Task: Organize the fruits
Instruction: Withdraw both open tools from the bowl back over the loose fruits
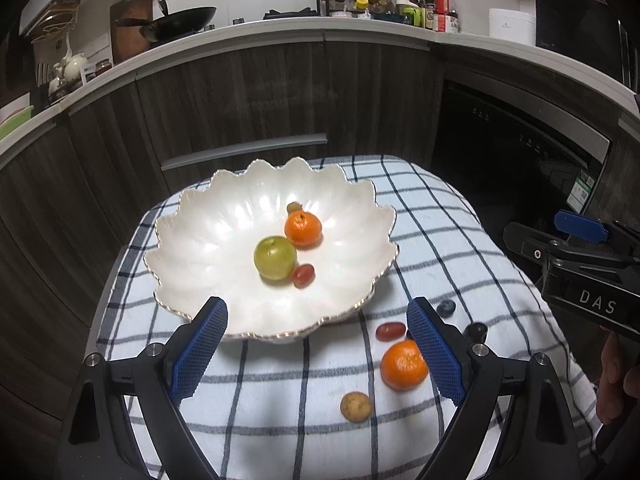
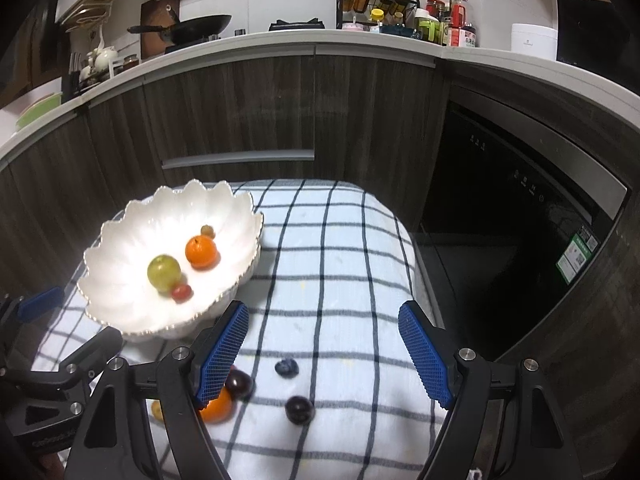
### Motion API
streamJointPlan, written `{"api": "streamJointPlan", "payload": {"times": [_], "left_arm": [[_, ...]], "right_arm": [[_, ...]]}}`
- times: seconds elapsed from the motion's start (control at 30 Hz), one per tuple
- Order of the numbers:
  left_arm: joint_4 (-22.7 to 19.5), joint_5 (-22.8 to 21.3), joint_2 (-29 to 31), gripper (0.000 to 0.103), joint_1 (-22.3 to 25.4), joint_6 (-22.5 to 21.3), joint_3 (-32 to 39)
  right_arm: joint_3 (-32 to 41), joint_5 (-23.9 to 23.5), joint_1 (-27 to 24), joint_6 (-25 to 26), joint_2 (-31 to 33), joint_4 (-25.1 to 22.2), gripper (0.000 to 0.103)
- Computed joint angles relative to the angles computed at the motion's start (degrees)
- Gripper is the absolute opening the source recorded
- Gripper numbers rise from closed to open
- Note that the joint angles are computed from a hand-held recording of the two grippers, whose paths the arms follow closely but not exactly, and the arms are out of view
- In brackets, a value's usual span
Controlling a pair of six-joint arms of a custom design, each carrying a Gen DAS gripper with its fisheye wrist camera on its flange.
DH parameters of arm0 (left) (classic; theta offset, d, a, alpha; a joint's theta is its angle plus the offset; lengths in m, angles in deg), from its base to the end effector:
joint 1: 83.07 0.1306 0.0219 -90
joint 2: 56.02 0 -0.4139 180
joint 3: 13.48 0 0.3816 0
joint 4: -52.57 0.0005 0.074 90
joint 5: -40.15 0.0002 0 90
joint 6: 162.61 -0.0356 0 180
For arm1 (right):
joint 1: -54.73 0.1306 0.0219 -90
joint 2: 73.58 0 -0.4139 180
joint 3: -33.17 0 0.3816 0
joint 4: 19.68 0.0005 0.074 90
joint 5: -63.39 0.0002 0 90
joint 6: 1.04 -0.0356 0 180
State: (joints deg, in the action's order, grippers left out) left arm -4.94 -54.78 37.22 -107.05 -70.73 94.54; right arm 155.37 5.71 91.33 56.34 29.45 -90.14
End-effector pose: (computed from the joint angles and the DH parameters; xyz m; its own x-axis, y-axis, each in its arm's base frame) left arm 0.4529 -0.1987 0.5668 -0.6310 0.2449 -0.7361 0.3267 0.9445 0.0342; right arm 0.4456 0.3066 0.5778 -0.6546 0.0813 -0.7516 0.1394 0.9901 -0.0143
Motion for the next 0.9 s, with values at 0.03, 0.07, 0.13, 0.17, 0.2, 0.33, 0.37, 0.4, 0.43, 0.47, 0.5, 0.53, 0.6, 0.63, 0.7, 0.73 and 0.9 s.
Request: {"api": "streamJointPlan", "payload": {"times": [0.03,0.07,0.13,0.17,0.2,0.33,0.37,0.4,0.43,0.47,0.5,0.53,0.6,0.63,0.7,0.73,0.9], "left_arm": [[0.3,0.13,-0.27,0.092,-0.02,-0.04,-0.56],[0.61,0.17,-0.56,0.092,-0.09,-0.06,-1.15],[1.23,0.53,-1.1,0.092,-0.12,-0.22,-2.26],[1.52,0.78,-1.34,0.092,-0.14,-0.29,-2.79],[1.78,1.13,-1.53,0.091,-0.14,-0.37,-3.25],[2.41,1.66,-2.1,0.087,-0.32,-0.91,-4.85],[2.47,1.77,-2.23,0.086,-0.36,-1.02,-5.24],[2.53,1.99,-2.32,0.085,-0.37,-1.16,-5.59],[2.67,2.24,-2.44,0.083,-0.39,-1.32,-6.02],[2.85,2.74,-2.55,0.08,-0.32,-1.54,-6.44],[2.91,3.23,-2.61,0.077,-0.28,-1.64,-6.68],[3.01,3.6,-2.72,0.075,-0.25,-1.69,-7.02],[3.37,3.53,-3.03,0.075,-0.4,-1.86,-7.92],[3.54,3.51,-3.12,0.074,-0.45,-1.96,-8.29],[3.8,3.71,-3.27,0.071,-0.49,-2.32,-9.01],[3.87,3.76,-3.32,0.069,-0.53,-2.55,-9.38],[4.05,4.34,-3.34,0.065,-0.71,-2.85,-10.8]], "right_arm": [[-0.35,-0.08,0.09,-0.04,-0.07,0.09,0.078],[-0.73,-0.13,0.15,-0.06,-0.19,0.22,0.078],[-1.61,-0.2,0.37,-0.26,-0.45,0.51,0.078],[-2.28,-0.36,0.47,-0.38,-0.69,0.75,0.078],[-2.72,-0.51,0.49,-0.4,-0.86,0.89,0.078],[-4.62,-0.64,0.75,-0.68,-1.52,1.58,0.078],[-4.92,-0.67,0.82,-0.78,-1.61,1.66,0.078],[-5.34,-0.78,0.86,-0.92,-1.68,1.72,0.078],[-5.62,-0.94,0.87,-0.98,-1.73,1.79,0.078],[-6.15,-1.06,0.9,-1.08,-1.89,1.97,0.078],[-6.65,-1.16,0.94,-1.25,-2.01,2.13,0.078],[-7.19,-1.32,0.98,-1.46,-2.17,2.34,0.078],[-8.23,-1.6,1.07,-1.76,-2.49,2.86,0.078],[-8.66,-1.74,1.11,-1.8,-2.58,3.06,0.078],[-9.17,-1.95,1.19,-1.86,-2.57,3.08,0.078],[-9.44,-2.05,1.22,-1.86,-2.62,3.16,0.078],[-10.98,-2.57,1.33,-1.95,-2.74,3.94,0.078]]}}
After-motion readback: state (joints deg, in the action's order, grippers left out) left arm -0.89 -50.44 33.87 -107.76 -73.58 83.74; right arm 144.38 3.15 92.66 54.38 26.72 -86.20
